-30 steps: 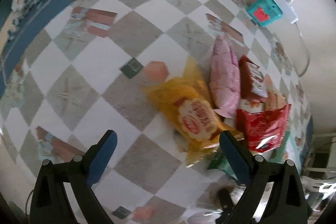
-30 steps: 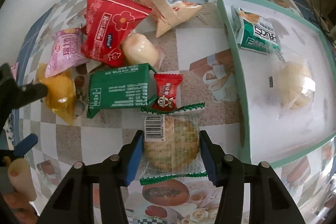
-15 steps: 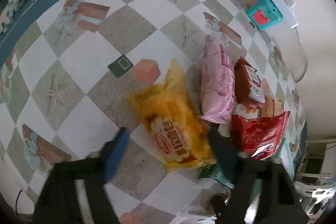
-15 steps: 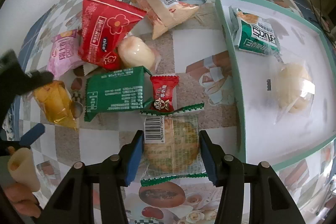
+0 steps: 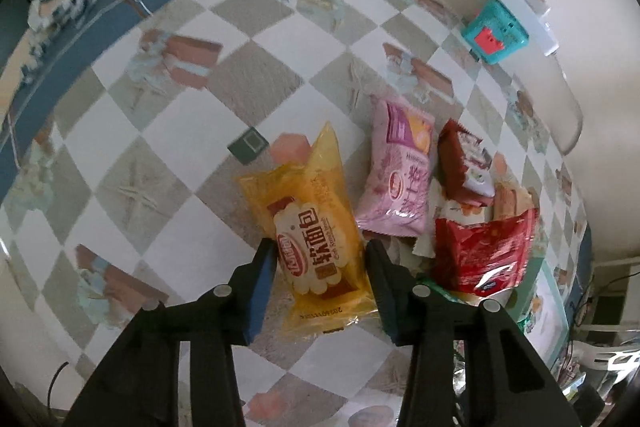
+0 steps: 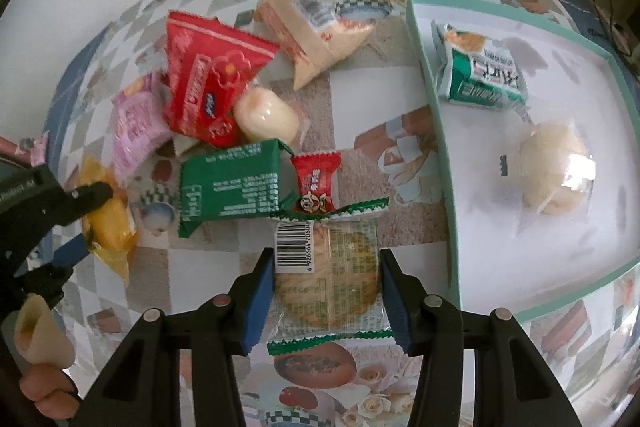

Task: Organize snacks
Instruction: 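Carry both snacks over the tray and open both grippers to drop them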

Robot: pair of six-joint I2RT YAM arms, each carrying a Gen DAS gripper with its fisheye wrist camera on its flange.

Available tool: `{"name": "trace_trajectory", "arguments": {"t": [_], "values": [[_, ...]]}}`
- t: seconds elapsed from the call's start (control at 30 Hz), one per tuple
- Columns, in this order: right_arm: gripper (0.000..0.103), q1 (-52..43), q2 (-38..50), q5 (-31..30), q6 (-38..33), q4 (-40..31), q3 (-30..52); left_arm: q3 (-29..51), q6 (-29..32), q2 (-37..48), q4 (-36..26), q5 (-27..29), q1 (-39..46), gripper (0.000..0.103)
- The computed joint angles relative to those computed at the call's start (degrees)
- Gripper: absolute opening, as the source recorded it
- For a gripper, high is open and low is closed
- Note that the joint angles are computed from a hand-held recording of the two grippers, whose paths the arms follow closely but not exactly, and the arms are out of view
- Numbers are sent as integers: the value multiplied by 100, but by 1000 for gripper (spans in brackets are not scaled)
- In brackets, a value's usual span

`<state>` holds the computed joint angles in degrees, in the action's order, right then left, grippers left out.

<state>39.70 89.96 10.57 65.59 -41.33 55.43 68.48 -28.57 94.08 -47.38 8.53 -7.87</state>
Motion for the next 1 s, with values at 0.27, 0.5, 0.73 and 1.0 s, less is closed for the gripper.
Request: {"name": "trace_trajectory", "arguments": {"t": [0.27, 0.5, 0.73, 1.0], "values": [[53, 26, -748, 203, 96, -322, 55, 56, 35, -628, -189, -88, 60, 47], [53, 166, -1365, 547, 293, -526, 15, 109, -10, -1024, -307, -286, -115, 47], [53, -49, -1919, 676, 476, -769, -269, 160, -125, -1141, -414, -500, -620, 47], [53, -992, -3104, 663, 345, -1289, -902, 301, -334, -1150, -491, -877, -1573, 47]]}}
